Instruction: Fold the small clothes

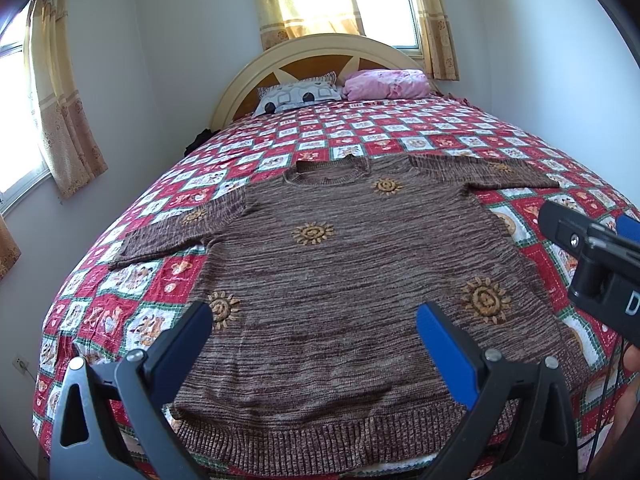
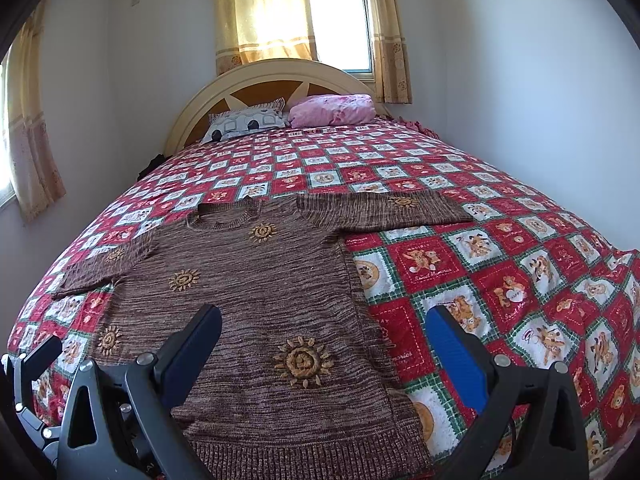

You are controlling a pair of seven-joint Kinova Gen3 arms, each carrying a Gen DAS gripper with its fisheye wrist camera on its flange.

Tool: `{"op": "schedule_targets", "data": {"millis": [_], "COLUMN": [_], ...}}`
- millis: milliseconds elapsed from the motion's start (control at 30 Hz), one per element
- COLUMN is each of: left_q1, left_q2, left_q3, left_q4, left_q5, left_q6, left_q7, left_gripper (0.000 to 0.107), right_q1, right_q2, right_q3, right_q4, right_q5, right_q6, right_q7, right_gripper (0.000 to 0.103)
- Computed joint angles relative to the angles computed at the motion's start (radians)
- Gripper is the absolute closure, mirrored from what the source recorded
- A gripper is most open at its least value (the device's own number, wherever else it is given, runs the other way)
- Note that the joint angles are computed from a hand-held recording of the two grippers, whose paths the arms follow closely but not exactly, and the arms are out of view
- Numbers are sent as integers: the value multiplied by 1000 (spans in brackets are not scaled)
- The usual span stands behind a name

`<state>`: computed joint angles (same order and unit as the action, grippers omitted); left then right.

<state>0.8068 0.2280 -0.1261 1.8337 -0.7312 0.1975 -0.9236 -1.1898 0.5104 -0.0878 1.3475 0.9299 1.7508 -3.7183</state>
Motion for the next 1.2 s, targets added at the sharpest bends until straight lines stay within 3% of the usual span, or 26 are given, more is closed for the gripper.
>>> {"op": "schedule_targets", "data": {"millis": [733, 1200], "left_q1": [-21, -140], "left_q2": [10, 92], "left_q3": [27, 125], "left_q4": [-8, -115], "left_q5": [28, 230], "left_q6": [11, 56], "left_q7": [-23, -228], "left_gripper": [4, 4], "right_q1": [5, 76], "right_q2": [-4, -43], "right_q3": [2, -9], "right_q4": [5, 76], "right_q5": [-9, -68], "right_q6": [2, -36], "right_q7": [-1, -24], "right_gripper": [1, 1]}}
